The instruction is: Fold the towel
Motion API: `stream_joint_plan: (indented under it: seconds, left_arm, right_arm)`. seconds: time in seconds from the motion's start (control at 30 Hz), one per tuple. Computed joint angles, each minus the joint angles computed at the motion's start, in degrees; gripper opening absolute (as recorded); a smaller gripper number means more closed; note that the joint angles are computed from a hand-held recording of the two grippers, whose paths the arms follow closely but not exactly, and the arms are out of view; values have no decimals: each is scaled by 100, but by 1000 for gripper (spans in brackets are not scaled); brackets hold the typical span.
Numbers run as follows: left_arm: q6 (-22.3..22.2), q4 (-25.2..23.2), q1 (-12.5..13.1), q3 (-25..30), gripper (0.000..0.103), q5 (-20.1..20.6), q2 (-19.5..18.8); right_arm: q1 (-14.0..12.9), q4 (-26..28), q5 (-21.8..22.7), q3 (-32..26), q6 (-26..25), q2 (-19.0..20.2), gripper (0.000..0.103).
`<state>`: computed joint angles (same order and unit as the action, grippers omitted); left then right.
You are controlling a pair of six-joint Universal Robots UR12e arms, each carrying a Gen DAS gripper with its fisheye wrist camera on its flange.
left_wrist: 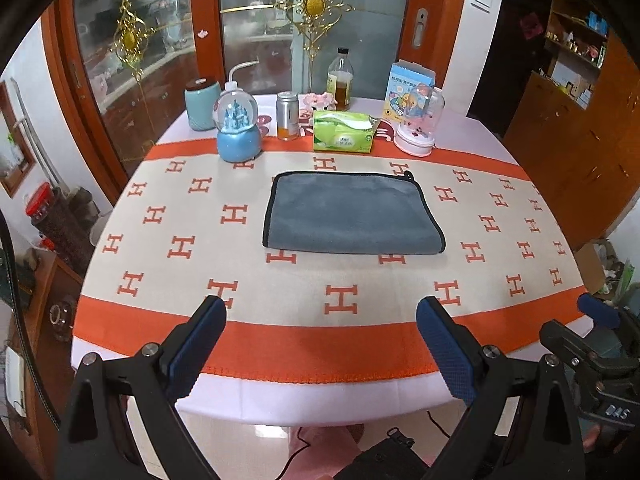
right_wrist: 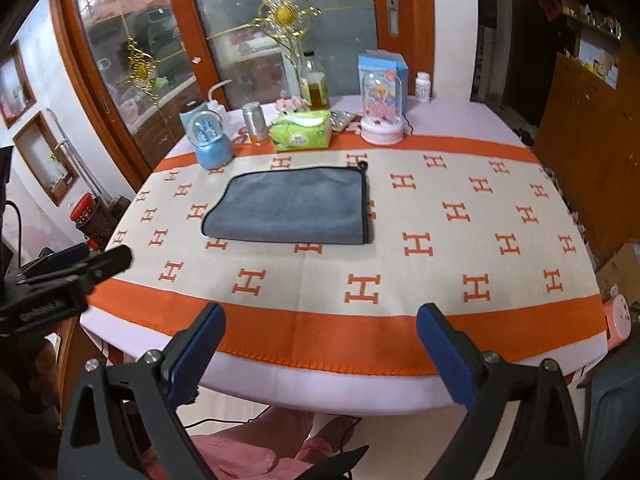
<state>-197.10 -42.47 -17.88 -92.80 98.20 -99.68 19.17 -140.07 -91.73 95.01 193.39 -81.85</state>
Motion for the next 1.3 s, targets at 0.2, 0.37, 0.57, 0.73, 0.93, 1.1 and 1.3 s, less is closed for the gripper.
stream_joint_plan:
  seconds: [0.2,0.37,0.57,0.73,0.93,1.1,1.3]
  left_arm:
    - [-79,33,-187,7,96,272,24]
    - [-44,2,-316,2,96,448,34]
    - [-125,106,-414,-31,96,770,44]
    - [-274,166,-457,-88,96,1043,77]
    - [-406,185,-464,-112,96,1115,91]
    - [-382,249,-479,-129,102,1183,100]
    - [-426,306,-483,-145,102,1223,113]
  right_arm:
    - [97,-74,-352,28,198,-65,97]
    - [129,-134,-489,118,512,-135,97]
    - [129,-225,-499,195,601,-175,97]
    - [122,-262,-455,221,570,-185,97]
    - [115,-343,-357,254,518,-190,97]
    - [120,-346,-332,231,485,-168,103]
    - [122,-365,-333,237,475,-169,103]
